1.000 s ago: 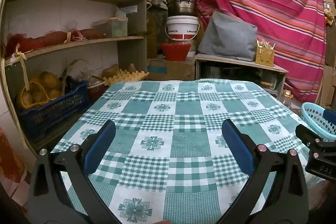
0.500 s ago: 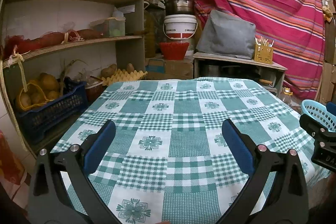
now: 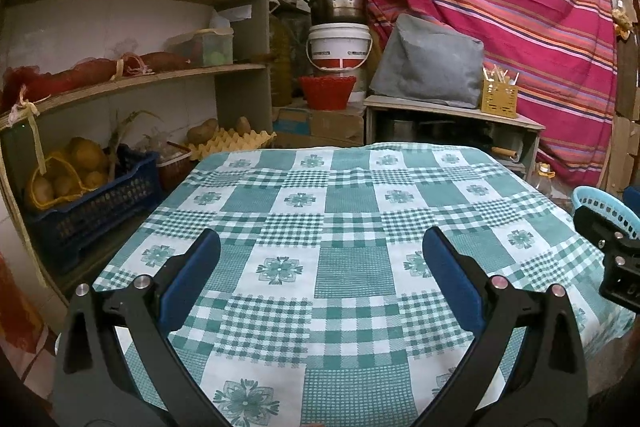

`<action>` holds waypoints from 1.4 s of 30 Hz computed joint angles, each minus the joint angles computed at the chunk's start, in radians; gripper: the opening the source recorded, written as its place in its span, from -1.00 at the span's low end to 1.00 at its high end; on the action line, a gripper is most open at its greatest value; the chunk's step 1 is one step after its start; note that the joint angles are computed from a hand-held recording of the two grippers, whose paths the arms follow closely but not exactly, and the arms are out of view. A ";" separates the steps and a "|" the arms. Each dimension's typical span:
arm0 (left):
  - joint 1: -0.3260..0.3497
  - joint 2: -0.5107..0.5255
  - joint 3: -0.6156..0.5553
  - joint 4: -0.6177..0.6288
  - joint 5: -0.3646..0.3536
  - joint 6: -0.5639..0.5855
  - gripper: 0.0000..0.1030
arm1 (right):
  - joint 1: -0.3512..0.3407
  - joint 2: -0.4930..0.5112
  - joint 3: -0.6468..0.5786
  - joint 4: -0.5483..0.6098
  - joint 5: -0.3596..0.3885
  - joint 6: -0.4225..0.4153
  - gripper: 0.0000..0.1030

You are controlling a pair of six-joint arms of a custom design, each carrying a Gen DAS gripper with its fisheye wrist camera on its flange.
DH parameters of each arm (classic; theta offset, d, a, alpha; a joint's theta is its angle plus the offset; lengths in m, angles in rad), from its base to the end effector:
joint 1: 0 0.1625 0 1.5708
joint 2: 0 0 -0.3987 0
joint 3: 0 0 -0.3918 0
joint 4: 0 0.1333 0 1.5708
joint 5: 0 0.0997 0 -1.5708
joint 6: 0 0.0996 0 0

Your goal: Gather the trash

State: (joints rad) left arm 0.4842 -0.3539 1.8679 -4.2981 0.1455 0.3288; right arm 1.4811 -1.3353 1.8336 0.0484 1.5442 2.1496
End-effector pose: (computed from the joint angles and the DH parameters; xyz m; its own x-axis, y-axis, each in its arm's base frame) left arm -0.2617 -0.3996 0.0080 -0.6125 -0.4772 -0.6302 0.5362 0.3349 -0.7748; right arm 0.0933 -0.4807 0.2260 -0.5847 -0.3968 0.7075 -0.8097 0.3393 -0.4789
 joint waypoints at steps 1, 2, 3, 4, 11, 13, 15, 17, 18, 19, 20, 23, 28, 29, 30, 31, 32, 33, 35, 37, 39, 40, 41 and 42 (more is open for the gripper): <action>0.000 0.001 -0.003 -0.012 -0.003 0.012 0.90 | 0.000 0.002 0.000 -0.002 0.001 -0.001 0.87; 0.000 0.002 -0.006 -0.018 -0.005 0.019 0.90 | 0.001 0.002 0.000 -0.003 0.001 0.000 0.87; 0.001 0.002 -0.009 -0.025 -0.006 0.027 0.90 | 0.001 0.003 0.000 -0.003 0.002 0.000 0.87; 0.000 0.002 -0.008 -0.025 -0.007 0.027 0.90 | 0.002 0.004 0.000 -0.005 0.003 -0.001 0.87; 0.002 -0.006 0.013 0.031 -0.008 -0.045 0.90 | 0.002 0.015 -0.006 -0.004 0.011 0.001 0.87; 0.004 -0.006 0.005 0.000 -0.014 -0.011 0.90 | 0.002 0.015 -0.007 -0.004 0.012 0.000 0.87; 0.005 -0.008 0.000 -0.029 -0.019 0.016 0.90 | 0.002 0.016 -0.007 -0.005 0.011 -0.001 0.87; 0.004 -0.010 0.004 -0.023 -0.019 0.008 0.90 | 0.003 0.016 -0.006 -0.005 0.012 0.001 0.87; 0.004 -0.011 0.010 -0.005 -0.019 -0.015 0.90 | 0.004 0.016 -0.006 -0.005 0.013 0.000 0.87; 0.005 -0.015 0.020 0.014 -0.018 -0.039 0.90 | 0.003 0.018 -0.007 -0.006 0.014 -0.001 0.87; 0.005 -0.016 0.027 0.037 -0.016 -0.065 0.90 | 0.003 0.020 -0.009 -0.005 0.014 -0.001 0.87; 0.006 -0.017 0.037 0.082 -0.011 -0.110 0.90 | 0.002 0.022 -0.004 -0.009 0.016 -0.004 0.87; 0.006 -0.014 0.034 0.083 -0.011 -0.110 0.90 | 0.002 0.027 -0.004 -0.012 0.021 -0.005 0.87; 0.006 -0.015 0.034 0.083 -0.010 -0.110 0.90 | 0.001 0.028 -0.004 -0.012 0.021 -0.006 0.87; 0.006 -0.012 0.030 0.080 -0.010 -0.104 0.90 | 0.001 0.027 -0.005 -0.011 0.020 -0.005 0.87; 0.006 -0.014 0.032 0.075 -0.011 -0.100 0.90 | 0.001 0.027 -0.004 -0.013 0.020 -0.005 0.87; 0.006 -0.014 0.029 0.071 -0.012 -0.093 0.90 | 0.001 0.026 -0.005 -0.010 0.020 -0.006 0.87; 0.005 -0.012 0.025 0.064 -0.012 -0.084 0.90 | 0.001 0.027 -0.006 -0.010 0.021 -0.007 0.87; 0.005 -0.012 0.028 0.073 -0.011 -0.095 0.90 | 0.001 0.027 -0.006 -0.009 0.022 -0.006 0.87; 0.005 -0.013 0.030 0.084 -0.008 -0.106 0.90 | 0.000 0.027 -0.005 -0.011 0.021 -0.005 0.87; 0.006 -0.014 0.033 0.087 -0.009 -0.111 0.90 | -0.002 0.027 -0.004 -0.014 0.020 -0.007 0.87; 0.006 -0.012 0.030 0.083 -0.009 -0.106 0.90 | -0.002 0.027 -0.005 -0.013 0.019 -0.007 0.87; 0.006 -0.012 0.027 0.077 -0.008 -0.097 0.90 | -0.005 0.026 -0.004 -0.014 0.016 -0.007 0.87; 0.005 -0.010 0.023 0.070 -0.008 -0.087 0.90 | -0.005 0.027 -0.004 -0.016 0.016 -0.007 0.87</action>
State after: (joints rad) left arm 0.4894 -0.3644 1.8911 -4.2283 0.1378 0.2415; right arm 1.4759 -1.3084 1.8292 0.0327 1.5606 2.1431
